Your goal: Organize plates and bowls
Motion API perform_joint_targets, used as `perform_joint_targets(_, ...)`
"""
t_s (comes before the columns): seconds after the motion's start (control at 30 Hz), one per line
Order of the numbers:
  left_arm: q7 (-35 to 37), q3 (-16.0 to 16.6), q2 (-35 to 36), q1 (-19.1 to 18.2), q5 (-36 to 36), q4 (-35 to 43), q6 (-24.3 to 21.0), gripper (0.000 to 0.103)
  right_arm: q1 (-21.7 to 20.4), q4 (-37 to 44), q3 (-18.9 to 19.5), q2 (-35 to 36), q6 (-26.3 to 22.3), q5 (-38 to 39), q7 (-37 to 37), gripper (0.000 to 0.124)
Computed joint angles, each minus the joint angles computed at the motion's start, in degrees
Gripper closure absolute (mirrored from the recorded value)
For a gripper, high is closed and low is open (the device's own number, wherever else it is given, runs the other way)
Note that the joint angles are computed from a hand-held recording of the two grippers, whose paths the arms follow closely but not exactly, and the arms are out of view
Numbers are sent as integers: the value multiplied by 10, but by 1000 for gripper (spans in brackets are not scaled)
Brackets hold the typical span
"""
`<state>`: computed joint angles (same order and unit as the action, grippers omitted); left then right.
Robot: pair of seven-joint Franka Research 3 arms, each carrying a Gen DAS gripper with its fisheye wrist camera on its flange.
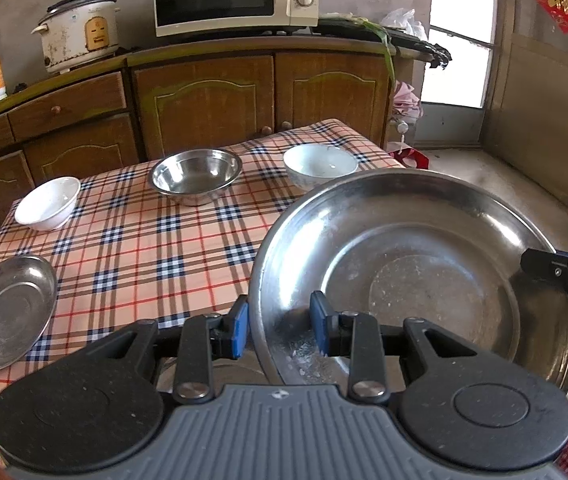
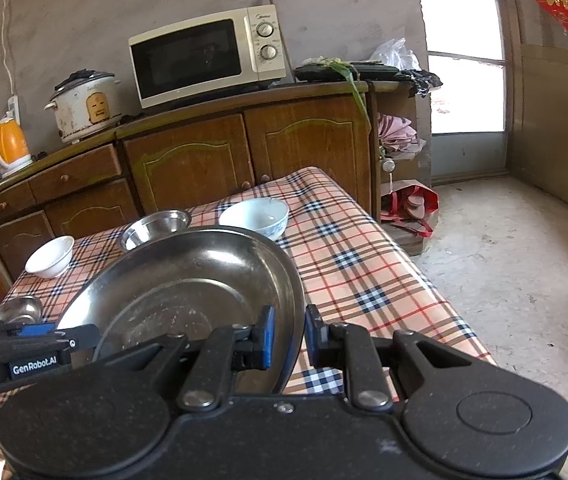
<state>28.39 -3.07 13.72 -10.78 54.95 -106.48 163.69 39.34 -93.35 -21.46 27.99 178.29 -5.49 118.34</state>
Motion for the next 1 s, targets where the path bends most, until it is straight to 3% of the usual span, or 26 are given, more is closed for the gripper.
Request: perform_joint_targets(1.0,-37,-3,-49,39,36,-62,-15,71,-52,45,113,21,-37,20,-89,102)
